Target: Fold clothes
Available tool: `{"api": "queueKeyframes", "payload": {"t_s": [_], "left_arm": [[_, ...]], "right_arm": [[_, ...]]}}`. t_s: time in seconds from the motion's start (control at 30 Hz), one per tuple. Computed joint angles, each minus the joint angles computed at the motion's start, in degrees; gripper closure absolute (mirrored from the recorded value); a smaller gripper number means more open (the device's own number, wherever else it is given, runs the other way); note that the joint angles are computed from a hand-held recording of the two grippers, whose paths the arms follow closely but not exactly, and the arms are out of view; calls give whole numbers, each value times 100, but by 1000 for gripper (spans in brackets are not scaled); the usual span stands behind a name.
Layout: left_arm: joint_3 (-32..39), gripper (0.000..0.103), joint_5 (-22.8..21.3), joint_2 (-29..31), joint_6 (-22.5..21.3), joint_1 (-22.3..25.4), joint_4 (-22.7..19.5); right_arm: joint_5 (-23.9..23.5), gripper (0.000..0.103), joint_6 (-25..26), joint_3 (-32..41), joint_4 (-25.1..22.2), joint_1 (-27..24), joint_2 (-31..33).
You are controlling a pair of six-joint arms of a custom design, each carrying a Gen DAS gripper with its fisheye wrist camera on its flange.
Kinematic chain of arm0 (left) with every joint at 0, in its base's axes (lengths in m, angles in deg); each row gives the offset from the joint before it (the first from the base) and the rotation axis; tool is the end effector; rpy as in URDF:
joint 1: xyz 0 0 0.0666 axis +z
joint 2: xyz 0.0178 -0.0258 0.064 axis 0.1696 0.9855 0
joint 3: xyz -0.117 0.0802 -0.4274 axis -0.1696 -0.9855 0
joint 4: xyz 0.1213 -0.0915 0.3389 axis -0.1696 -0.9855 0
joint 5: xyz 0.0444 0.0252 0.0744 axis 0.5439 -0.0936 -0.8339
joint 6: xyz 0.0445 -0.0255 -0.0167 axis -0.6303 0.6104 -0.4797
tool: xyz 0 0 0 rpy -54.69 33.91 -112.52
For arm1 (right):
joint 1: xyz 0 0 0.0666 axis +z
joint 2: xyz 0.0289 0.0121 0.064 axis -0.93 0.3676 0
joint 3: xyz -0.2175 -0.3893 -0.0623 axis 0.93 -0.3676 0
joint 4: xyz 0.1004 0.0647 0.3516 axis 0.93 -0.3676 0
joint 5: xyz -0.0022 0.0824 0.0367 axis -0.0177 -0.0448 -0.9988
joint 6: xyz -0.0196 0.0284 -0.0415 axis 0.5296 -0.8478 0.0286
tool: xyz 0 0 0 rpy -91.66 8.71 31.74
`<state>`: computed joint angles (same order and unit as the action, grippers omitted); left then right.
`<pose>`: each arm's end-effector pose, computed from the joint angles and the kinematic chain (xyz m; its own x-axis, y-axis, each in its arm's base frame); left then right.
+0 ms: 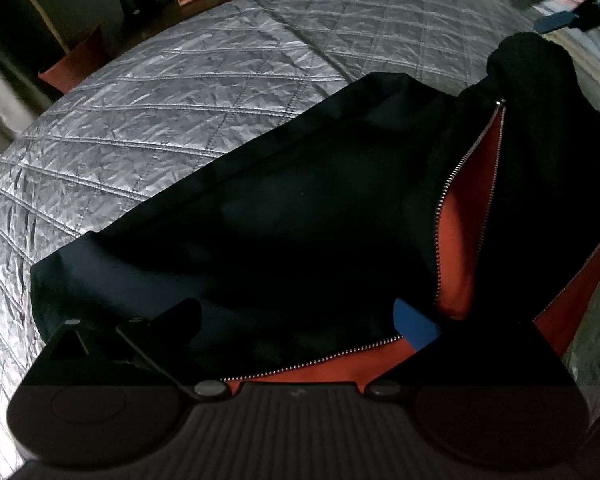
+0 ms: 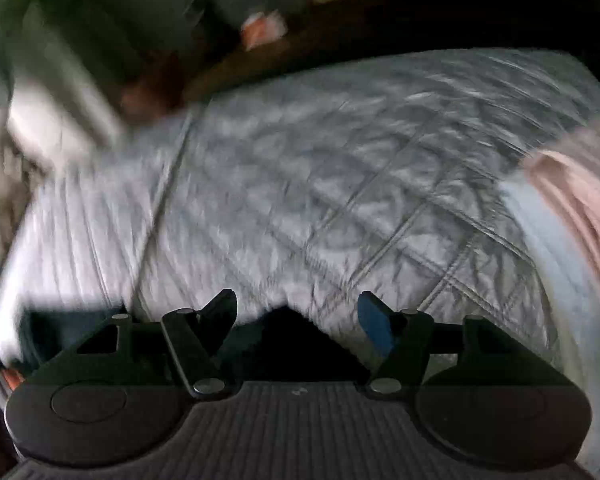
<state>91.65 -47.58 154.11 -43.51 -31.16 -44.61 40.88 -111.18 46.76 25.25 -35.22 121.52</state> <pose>0.2672 -0.2177 0.5048 -0.8929 0.2392 -0.3815 0.1968 0.9693 0.1472 0.5239 0.3517 0.4526 -0.8863 -0.0386 -0.4615 -0.2653 0.8591 0.4376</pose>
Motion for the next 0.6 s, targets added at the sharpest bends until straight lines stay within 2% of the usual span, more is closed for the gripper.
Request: {"api": "queueKeyframes", "payload": {"t_s": [0.03,0.1,0.17,0.27,0.33,0.43,0.47,0.5,0.53,0.6], "left_arm": [[8,1,-3,-2,12,8,0],[39,1,-8,3,32,15,5],[78,1,2,1,55,16,33],[133,1,58,-26,34,5,121],[142,1,59,-13,20,-19,149],[69,1,64,-11,48,0,142],[38,1,71,-19,57,24,142],[40,1,80,-20,85,31,152],[46,1,90,-21,116,35,163],[54,1,150,-43,126,61,246]], "right_arm": [[23,29,-460,-44,59,-43,-58],[-86,30,-1017,-87,95,-65,-163],[-209,30,-1092,-147,103,-3,-272],[-334,30,-1264,69,-436,69,-123],[-259,31,-1321,139,-632,130,8],[94,43,-1087,145,-784,270,168],[213,57,-1014,150,-833,317,224],[332,66,-944,157,-882,363,281],[395,82,-872,110,-813,411,274],[426,89,-869,-260,-251,470,30]]}}
